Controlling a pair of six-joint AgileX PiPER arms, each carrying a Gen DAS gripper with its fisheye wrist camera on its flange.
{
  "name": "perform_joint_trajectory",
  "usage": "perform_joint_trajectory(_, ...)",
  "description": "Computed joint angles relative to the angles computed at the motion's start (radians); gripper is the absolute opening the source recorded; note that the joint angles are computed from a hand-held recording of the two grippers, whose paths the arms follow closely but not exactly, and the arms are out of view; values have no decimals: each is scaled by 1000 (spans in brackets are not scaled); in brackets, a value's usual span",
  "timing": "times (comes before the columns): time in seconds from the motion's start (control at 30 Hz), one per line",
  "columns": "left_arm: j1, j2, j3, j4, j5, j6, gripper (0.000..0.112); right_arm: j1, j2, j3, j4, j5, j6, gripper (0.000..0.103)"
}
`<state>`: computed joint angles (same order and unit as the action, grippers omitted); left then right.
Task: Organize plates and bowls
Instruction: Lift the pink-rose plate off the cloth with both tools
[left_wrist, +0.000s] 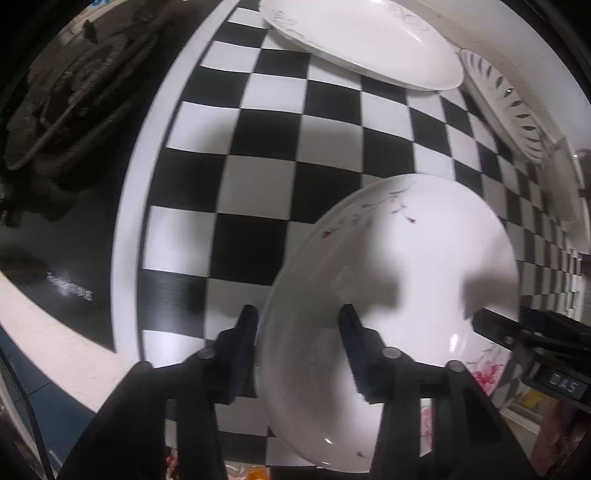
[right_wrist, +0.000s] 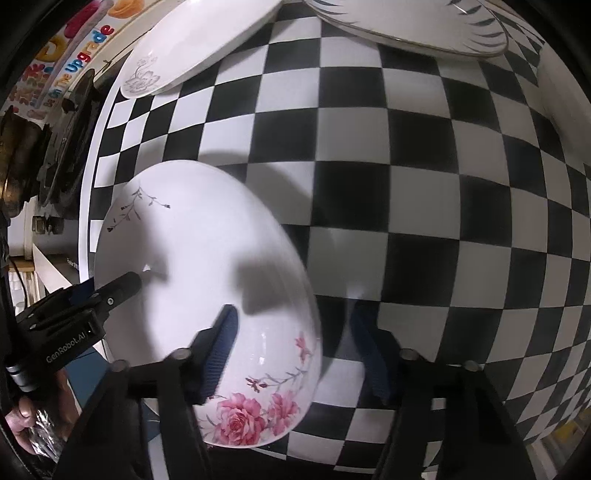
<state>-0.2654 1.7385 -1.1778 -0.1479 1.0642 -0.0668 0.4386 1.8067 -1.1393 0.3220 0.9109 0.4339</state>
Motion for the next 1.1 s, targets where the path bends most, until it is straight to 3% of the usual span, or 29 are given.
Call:
perform_joint_trajectory(0.03,-1,-4,0,-4,3,4,40,-9,3,0,19,-2,-16,41)
perform_joint_trajectory(0.23,20,6,-23,-13,23,41,36,6,-5,3,-12,-5,34,29)
perform_joint_trajectory(0.6,-59,-12,-43,15,62,-14,29,-36,-99,97,-34,-33,42,25)
perform_joint_trajectory(0.97,-189,109,-306,3,143,-57,28,-254,-338,242,-70,23,-26,23)
perform_joint_trajectory(1.1,-263,152,-352,5,138,-80,28,-367,-394,294,-71,40,-90,23)
